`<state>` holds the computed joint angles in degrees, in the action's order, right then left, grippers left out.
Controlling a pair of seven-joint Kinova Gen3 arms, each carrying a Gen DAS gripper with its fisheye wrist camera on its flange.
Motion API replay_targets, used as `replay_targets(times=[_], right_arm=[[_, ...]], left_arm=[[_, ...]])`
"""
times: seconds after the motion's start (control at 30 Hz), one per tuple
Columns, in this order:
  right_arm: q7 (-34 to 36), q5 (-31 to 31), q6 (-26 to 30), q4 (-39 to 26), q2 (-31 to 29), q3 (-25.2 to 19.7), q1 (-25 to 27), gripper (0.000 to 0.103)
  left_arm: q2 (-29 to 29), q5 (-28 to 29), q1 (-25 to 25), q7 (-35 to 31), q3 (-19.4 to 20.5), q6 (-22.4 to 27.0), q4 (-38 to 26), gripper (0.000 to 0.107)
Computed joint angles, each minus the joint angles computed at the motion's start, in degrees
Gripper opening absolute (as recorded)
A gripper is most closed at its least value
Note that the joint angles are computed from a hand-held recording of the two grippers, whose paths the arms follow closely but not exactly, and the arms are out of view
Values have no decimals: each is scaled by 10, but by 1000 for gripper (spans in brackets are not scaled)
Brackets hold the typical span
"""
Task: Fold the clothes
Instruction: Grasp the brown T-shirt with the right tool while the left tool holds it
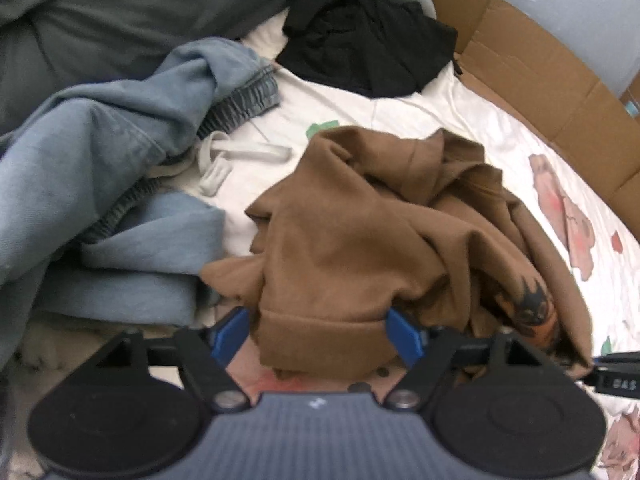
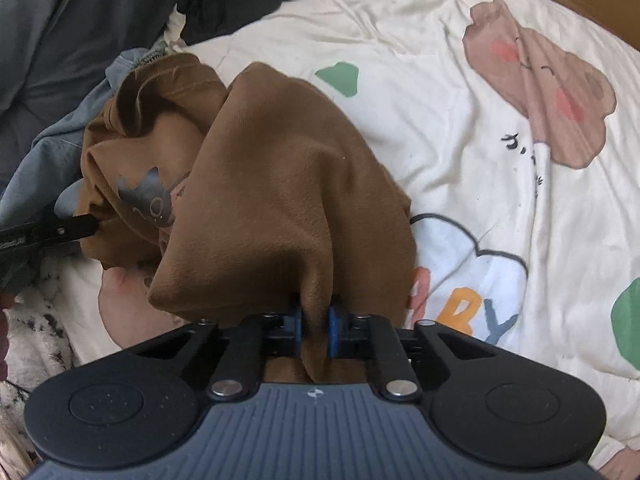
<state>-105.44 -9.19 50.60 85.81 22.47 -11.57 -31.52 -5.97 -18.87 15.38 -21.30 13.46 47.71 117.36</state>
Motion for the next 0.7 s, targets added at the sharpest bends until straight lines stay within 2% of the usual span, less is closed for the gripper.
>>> replay_targets(times=[0.17, 0.23, 0.3, 0.33, 0.37, 0.53, 0.7], right_arm=[[-26, 27, 1, 12, -23, 18, -3, 5], [-45, 38, 7, 15, -32, 25, -1, 5], [-54, 39, 8, 23, -43, 26, 10, 3], [-54, 37, 8, 27, -49, 26, 17, 3], [-54, 35, 8, 31, -54, 26, 24, 3], [-46, 59, 25, 34, -73, 28, 33, 2], [-66, 87, 36, 51, -101, 39, 47, 2]], left_arm=[[13, 22, -10, -40, -20, -51, 21, 78], [18, 48, -15, -67, -32, -79, 32, 72], [18, 54, -16, -68, -30, -97, 37, 51], [18, 56, -17, -68, -29, -107, 40, 25], [17, 59, -17, -68, -28, -116, 43, 13], [14, 30, -7, -51, -6, -146, 34, 10], [22, 56, 7, -78, -4, -184, 14, 10]])
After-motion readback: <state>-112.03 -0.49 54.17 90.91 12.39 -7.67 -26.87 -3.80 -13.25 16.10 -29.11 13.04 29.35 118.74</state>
